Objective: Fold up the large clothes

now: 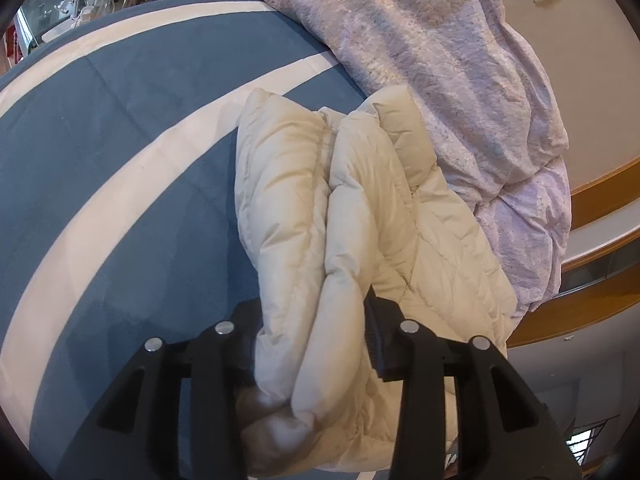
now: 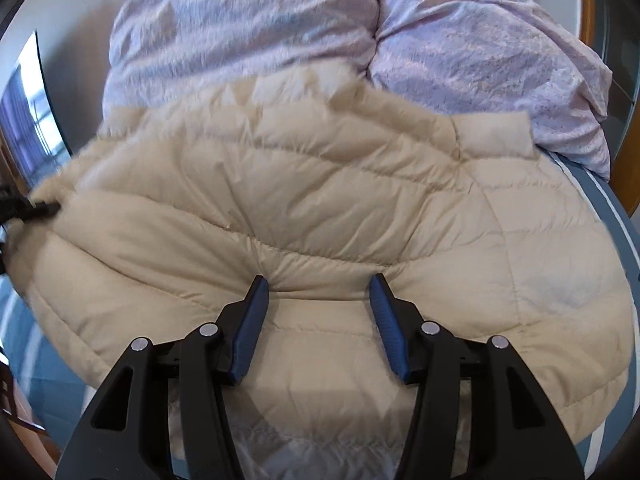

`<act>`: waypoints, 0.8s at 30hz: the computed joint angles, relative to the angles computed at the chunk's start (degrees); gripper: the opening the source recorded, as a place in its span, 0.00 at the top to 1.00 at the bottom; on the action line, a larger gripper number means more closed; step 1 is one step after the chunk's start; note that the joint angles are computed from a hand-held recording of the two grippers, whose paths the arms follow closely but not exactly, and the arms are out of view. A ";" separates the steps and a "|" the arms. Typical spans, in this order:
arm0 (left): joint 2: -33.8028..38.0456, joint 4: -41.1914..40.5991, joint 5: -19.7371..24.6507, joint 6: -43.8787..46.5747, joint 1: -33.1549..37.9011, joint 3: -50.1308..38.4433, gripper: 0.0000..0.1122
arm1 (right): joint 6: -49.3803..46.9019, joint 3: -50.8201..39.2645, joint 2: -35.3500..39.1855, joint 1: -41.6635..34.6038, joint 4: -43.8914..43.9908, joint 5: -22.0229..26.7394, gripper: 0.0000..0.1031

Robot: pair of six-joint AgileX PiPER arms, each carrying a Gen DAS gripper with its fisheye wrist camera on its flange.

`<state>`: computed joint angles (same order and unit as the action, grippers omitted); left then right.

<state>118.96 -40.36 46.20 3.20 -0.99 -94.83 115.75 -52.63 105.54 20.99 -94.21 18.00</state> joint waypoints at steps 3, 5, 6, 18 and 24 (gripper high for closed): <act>-0.47 -1.35 -0.28 1.43 -0.14 0.09 0.75 | -5.79 -1.90 1.62 -0.47 5.30 -0.52 0.47; -1.06 -2.62 -0.30 2.50 -0.09 0.17 0.80 | -5.54 -2.14 2.01 -0.79 4.91 -0.90 0.47; -1.40 -2.92 -0.31 2.77 -0.18 0.08 0.80 | -5.82 -2.17 2.02 -1.06 5.23 -1.36 0.47; -6.31 -7.54 1.73 5.24 -4.43 -5.53 0.83 | -7.71 -2.09 1.81 -1.43 6.97 -2.06 0.47; -6.72 -10.24 3.10 7.08 -9.27 -9.05 0.83 | -7.75 -2.13 1.83 -1.57 7.00 -2.33 0.47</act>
